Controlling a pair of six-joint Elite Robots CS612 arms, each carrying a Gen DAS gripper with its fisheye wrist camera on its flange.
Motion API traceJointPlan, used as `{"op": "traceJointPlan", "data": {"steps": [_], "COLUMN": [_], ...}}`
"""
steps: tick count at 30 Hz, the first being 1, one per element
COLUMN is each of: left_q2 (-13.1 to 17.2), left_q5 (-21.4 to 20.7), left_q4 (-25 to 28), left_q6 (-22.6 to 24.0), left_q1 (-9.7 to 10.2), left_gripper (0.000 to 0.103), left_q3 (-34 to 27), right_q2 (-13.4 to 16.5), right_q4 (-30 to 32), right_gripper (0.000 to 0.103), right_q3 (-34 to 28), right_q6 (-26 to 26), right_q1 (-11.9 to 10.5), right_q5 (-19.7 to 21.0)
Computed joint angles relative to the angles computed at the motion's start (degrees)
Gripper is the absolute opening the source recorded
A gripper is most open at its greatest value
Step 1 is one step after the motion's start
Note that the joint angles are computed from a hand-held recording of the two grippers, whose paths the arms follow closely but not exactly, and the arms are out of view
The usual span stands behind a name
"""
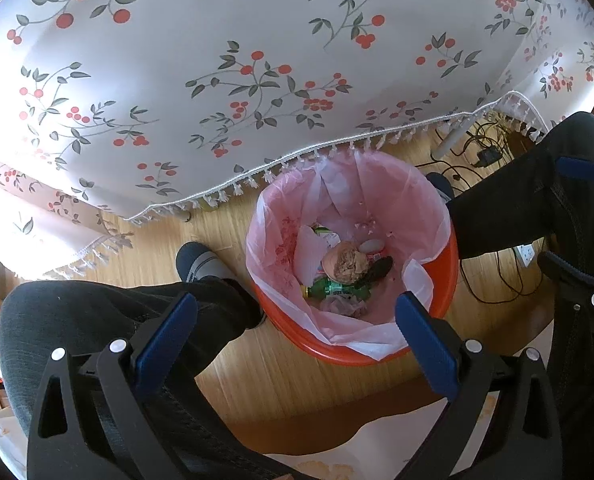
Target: Collect trash
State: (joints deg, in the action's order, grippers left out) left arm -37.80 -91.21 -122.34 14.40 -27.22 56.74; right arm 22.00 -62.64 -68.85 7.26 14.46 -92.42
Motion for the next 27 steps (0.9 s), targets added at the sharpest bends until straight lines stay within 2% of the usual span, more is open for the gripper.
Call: {"op": "traceJointPlan", "data": {"steps": [27], "left_q2": [0.3], "left_q5": [0.6], "left_q4": [1.2], "left_q6": [0.9], "left_q1": [-0.17], "left_gripper": [0.098], "left_q3": [-0.5], "right_q2": [0.0], "right_q4": [0.1], "right_gripper": [0.097], "right_q3": [0.1], "right_q6": [0.0], "right_q1": [0.0], "right_q5": [0.1]}}
